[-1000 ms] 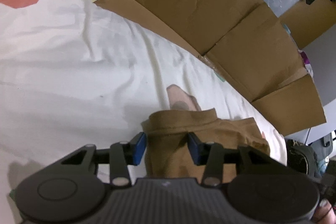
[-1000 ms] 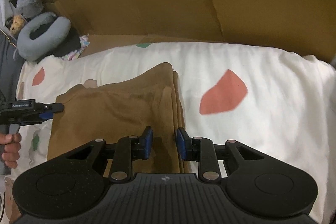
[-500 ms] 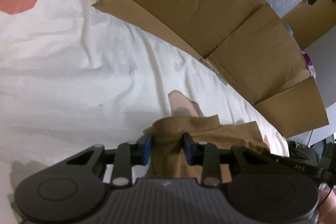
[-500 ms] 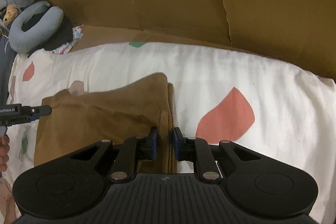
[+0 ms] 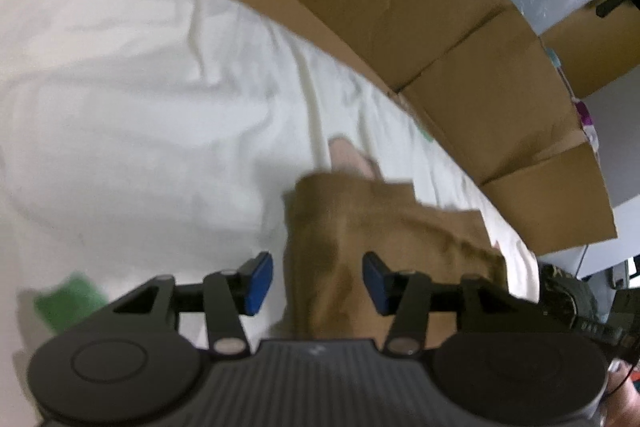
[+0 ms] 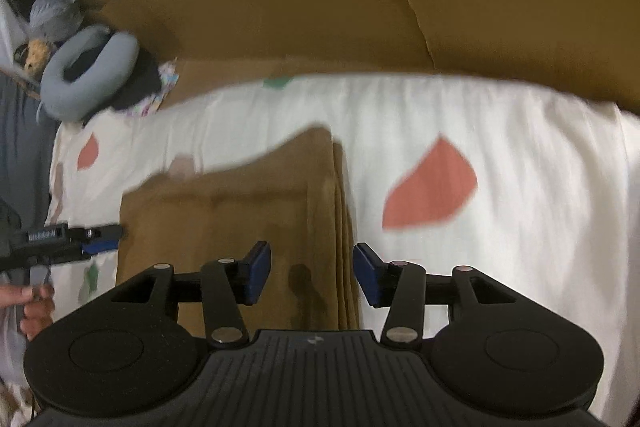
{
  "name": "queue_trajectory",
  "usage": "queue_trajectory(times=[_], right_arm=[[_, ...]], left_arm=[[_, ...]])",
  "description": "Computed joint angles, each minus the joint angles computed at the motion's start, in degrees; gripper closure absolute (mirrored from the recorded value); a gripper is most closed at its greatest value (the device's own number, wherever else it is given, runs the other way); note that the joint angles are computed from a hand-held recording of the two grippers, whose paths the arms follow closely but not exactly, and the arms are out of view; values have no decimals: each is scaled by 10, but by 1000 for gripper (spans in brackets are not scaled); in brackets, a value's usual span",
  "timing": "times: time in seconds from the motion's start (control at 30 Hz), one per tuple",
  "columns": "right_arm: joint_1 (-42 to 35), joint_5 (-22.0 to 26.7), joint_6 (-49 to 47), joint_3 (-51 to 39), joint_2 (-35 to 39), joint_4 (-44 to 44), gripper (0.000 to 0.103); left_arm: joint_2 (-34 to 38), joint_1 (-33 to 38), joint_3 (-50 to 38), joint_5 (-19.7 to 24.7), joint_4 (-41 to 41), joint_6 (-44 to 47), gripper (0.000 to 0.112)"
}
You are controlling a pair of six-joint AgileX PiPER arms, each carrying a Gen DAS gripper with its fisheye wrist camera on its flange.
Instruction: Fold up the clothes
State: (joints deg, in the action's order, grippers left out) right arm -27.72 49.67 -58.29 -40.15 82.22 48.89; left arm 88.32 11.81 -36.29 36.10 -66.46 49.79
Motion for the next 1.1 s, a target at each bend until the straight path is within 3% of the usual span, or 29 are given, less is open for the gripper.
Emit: queue_trajectory(times=[0.2,0.47,0.73,1.1], right_arm=[[-92,67,-38,64,-70,-62,50],[-213,122,-89,128,-141,-109,51],[-324,159,-154,147,-142,-146,57],[-379,195,-190,154,-121,-179,57]], left_arm=[[-63,16,68,46,40,-32,60],[-130,31,140,99,68,-42,61],[-187,44,187,157,95,-64,64],[-195,65,230,198,102,-43,64]])
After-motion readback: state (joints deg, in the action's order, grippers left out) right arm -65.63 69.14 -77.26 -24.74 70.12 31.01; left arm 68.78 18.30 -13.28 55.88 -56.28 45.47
